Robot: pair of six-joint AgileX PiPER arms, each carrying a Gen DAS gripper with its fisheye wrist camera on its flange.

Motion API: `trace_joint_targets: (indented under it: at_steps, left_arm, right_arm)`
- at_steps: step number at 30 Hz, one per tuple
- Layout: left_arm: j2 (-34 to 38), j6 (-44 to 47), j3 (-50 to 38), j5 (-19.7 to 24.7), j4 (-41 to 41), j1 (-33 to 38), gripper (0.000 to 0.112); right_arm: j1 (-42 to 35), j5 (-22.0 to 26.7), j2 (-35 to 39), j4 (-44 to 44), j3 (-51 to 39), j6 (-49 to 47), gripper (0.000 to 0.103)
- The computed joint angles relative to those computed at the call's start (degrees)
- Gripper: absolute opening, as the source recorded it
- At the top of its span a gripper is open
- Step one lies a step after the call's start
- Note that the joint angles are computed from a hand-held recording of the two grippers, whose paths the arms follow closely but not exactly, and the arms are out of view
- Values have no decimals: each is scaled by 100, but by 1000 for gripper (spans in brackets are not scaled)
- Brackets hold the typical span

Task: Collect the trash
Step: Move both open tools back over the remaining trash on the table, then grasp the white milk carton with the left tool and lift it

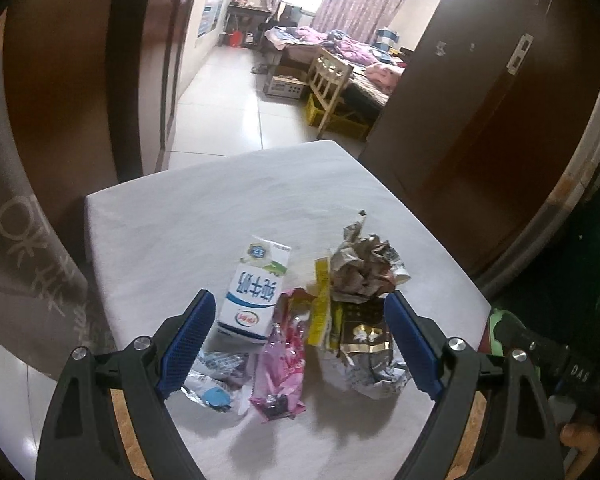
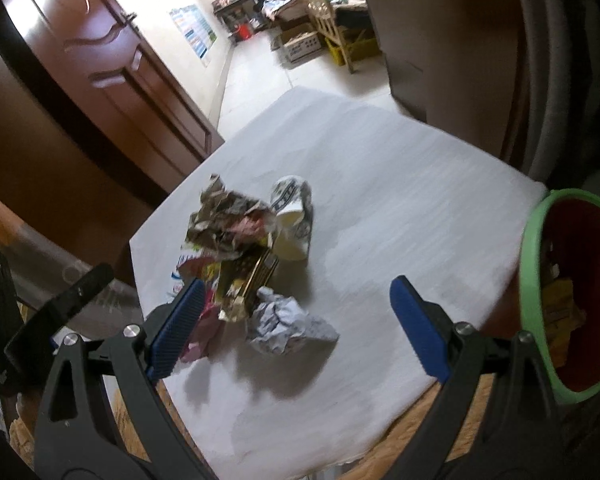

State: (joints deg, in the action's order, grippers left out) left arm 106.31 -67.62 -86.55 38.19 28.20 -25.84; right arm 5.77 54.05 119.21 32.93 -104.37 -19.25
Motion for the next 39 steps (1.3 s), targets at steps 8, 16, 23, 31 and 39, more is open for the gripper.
trace_joint_targets:
  at_steps: [8, 16, 23, 31, 39]
  left_arm:
    - [2, -151, 314, -43, -48, 308, 82]
    - [65, -226, 699, -220, -283, 635, 82]
    - [461, 431, 518, -535, -1083, 842, 81]
    - [1537, 1444, -893, -155, -2057, 1159, 79]
    - [2981, 2688, -3287, 1397, -2876, 1171, 79]
  right_arm:
    - [248, 33, -45, -294, 46, 33, 92]
    - [303, 90, -40, -409, 14, 128, 92]
    - [383, 146, 71, -517, -89, 191, 92]
    - [371, 133, 144, -550, -139, 231, 92]
    - [305, 267, 303, -365, -253, 147, 92]
